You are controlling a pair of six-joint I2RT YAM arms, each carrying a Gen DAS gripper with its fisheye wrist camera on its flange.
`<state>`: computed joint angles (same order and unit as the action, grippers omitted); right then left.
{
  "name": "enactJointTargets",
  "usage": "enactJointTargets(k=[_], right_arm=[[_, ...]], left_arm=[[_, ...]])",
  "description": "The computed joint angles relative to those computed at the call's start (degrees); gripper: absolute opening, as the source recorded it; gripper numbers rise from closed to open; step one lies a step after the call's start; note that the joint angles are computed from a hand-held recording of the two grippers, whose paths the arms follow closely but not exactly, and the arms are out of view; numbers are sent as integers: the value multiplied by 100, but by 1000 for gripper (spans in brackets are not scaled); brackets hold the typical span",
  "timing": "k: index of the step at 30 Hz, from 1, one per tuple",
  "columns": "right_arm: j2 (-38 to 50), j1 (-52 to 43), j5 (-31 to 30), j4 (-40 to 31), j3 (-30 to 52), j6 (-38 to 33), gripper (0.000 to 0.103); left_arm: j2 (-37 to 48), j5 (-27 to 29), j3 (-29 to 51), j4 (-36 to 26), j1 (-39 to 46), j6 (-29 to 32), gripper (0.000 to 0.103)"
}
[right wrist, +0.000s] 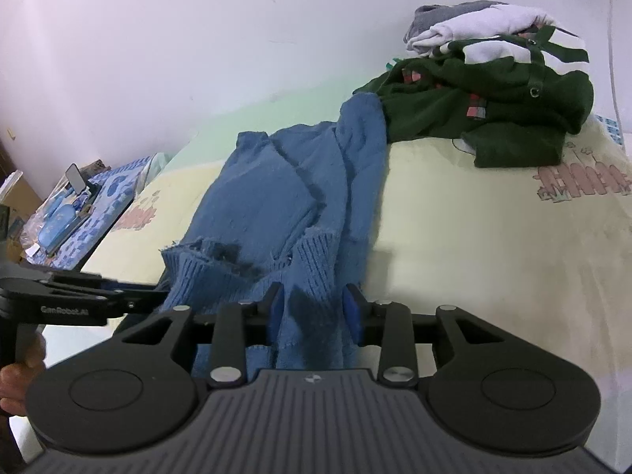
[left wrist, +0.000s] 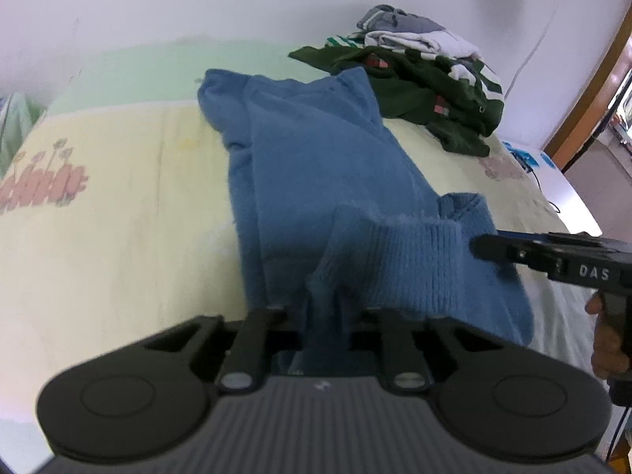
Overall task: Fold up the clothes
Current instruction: 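Grasp the folded hem edge with both grippers and smooth it flat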
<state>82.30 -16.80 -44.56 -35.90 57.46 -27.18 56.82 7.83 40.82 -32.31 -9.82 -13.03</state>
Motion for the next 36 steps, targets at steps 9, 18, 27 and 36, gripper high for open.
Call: enactJointTargets(k=[9,18,27,36], right_arm=[[-188,272,232,132,-112,-115,23],[248,444,617,244,93,415,20],[-414,-31,-67,207,-106,-188,37],[332,612,438,874,-93,192,0]], left_arm=[[-872,-1178,-58,-833,-538,-390,7],[-460,-1834,-7,-766,-992,-313,8],[-804,-1921,591,-1112,-1102,-242,6],[501,-2314,274,98,-1551,-437,21]])
